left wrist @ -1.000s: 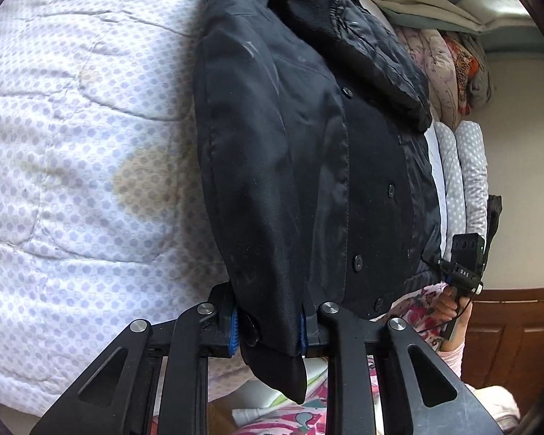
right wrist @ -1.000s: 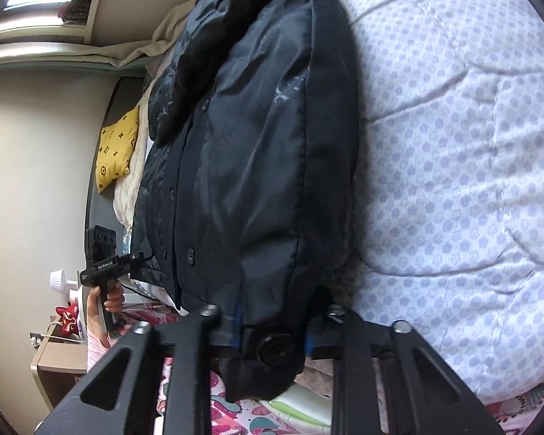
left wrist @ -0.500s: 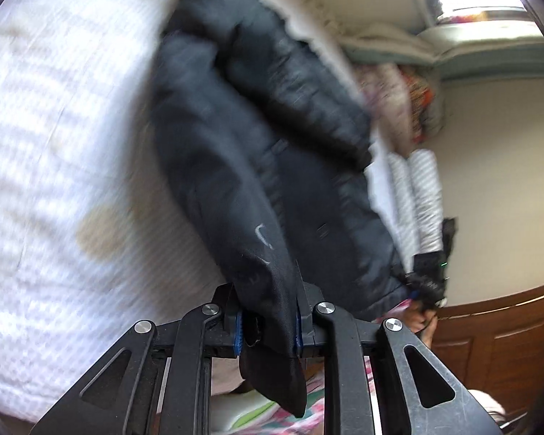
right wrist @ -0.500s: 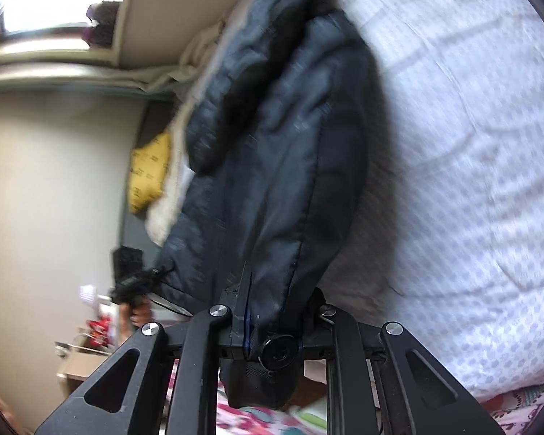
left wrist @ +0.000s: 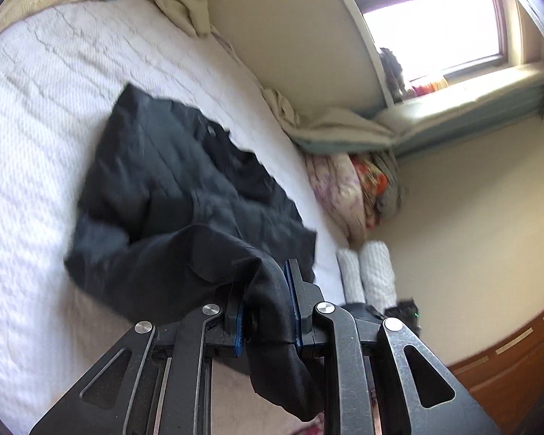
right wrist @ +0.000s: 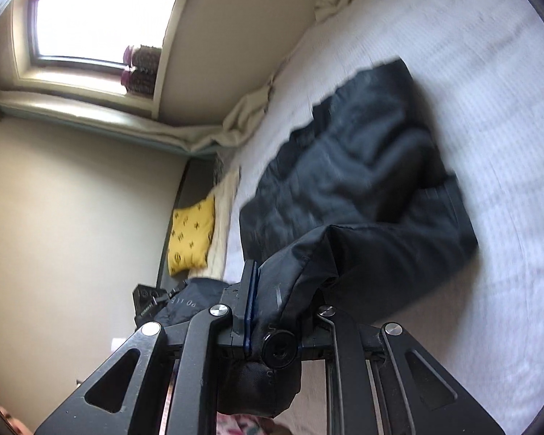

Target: Fold large clothes

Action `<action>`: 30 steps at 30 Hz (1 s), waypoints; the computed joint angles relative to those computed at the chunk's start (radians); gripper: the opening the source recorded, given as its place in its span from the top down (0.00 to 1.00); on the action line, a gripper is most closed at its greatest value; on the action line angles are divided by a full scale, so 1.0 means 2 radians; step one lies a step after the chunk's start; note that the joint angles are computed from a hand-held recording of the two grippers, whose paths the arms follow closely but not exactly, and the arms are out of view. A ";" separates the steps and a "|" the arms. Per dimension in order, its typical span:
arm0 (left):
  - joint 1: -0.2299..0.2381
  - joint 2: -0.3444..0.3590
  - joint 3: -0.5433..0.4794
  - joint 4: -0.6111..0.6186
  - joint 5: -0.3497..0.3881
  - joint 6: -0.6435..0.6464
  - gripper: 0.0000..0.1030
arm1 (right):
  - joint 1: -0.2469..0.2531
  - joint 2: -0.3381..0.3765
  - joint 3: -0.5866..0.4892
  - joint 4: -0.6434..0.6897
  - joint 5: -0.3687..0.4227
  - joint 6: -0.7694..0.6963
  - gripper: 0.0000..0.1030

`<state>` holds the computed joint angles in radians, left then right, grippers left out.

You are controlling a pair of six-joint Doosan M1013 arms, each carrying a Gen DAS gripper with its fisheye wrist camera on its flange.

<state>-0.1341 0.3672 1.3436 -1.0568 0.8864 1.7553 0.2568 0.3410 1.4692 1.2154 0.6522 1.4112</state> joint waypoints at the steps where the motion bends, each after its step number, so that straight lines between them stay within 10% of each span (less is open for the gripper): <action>1: -0.001 0.004 -0.005 0.008 -0.010 -0.014 0.78 | -0.001 0.005 -0.008 -0.004 -0.005 0.004 0.89; 25: -0.015 0.121 -0.148 0.152 -0.044 -0.243 0.78 | -0.012 0.124 -0.169 -0.207 -0.033 0.184 0.89; 30: -0.013 0.130 -0.144 0.135 -0.047 -0.245 0.59 | -0.011 0.135 -0.174 -0.239 -0.030 0.217 0.84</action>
